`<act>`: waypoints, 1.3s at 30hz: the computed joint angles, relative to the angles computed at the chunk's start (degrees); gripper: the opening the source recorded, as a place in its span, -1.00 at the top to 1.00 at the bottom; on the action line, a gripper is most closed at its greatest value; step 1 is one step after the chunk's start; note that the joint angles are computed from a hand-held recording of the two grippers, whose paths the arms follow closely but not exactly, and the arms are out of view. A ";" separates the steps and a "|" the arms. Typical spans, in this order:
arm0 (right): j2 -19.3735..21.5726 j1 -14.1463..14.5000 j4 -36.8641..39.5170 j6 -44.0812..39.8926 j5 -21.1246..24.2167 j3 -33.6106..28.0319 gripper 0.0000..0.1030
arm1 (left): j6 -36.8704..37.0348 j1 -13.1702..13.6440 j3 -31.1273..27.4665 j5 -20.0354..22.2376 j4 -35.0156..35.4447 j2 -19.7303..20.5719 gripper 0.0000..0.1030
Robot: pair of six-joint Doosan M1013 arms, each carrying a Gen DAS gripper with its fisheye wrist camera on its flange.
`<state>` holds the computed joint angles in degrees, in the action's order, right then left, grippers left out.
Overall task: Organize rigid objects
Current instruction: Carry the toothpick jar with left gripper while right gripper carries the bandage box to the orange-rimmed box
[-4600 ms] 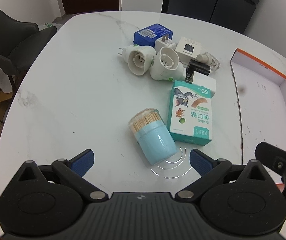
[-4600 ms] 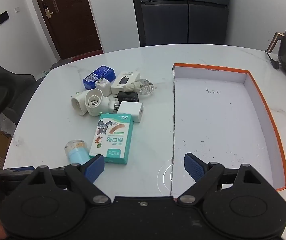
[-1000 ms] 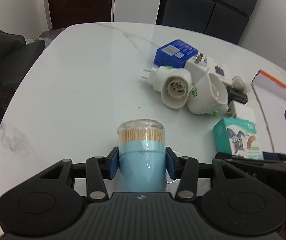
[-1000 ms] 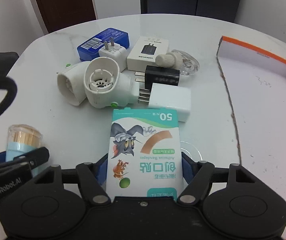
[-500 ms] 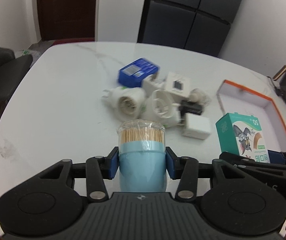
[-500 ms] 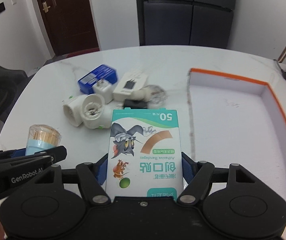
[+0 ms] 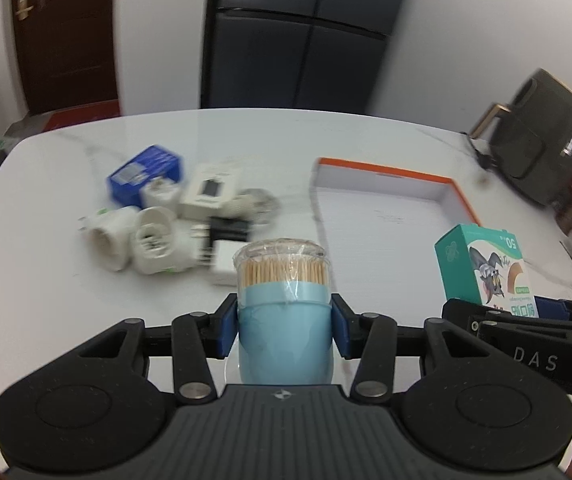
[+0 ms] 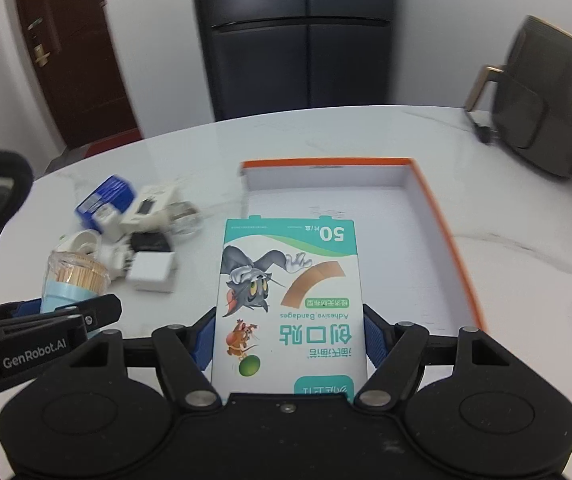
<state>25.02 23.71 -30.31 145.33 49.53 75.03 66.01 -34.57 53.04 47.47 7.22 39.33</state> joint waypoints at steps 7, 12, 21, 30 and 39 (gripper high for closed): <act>-3.40 -1.78 -1.36 2.00 -0.97 3.82 -0.63 | 1.78 -1.84 -4.70 1.70 0.01 2.42 0.08; -4.76 -2.87 -1.76 2.40 -2.08 5.27 -0.63 | 2.67 -2.72 -7.98 2.99 0.83 4.11 0.08; -5.43 -4.63 -0.43 -0.42 -4.27 6.02 -0.63 | 2.16 -3.65 -12.04 4.89 2.09 6.36 0.08; -4.52 -6.32 1.59 -4.25 -4.76 4.59 -0.63 | 0.46 -3.91 -16.60 6.84 3.45 8.82 0.08; -2.77 -8.30 4.49 -8.82 -4.94 1.90 -0.63 | -0.15 -3.64 -23.31 9.11 2.98 12.45 0.08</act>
<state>22.24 15.41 -25.82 136.52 44.59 76.93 65.86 -38.21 29.73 56.58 10.20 51.79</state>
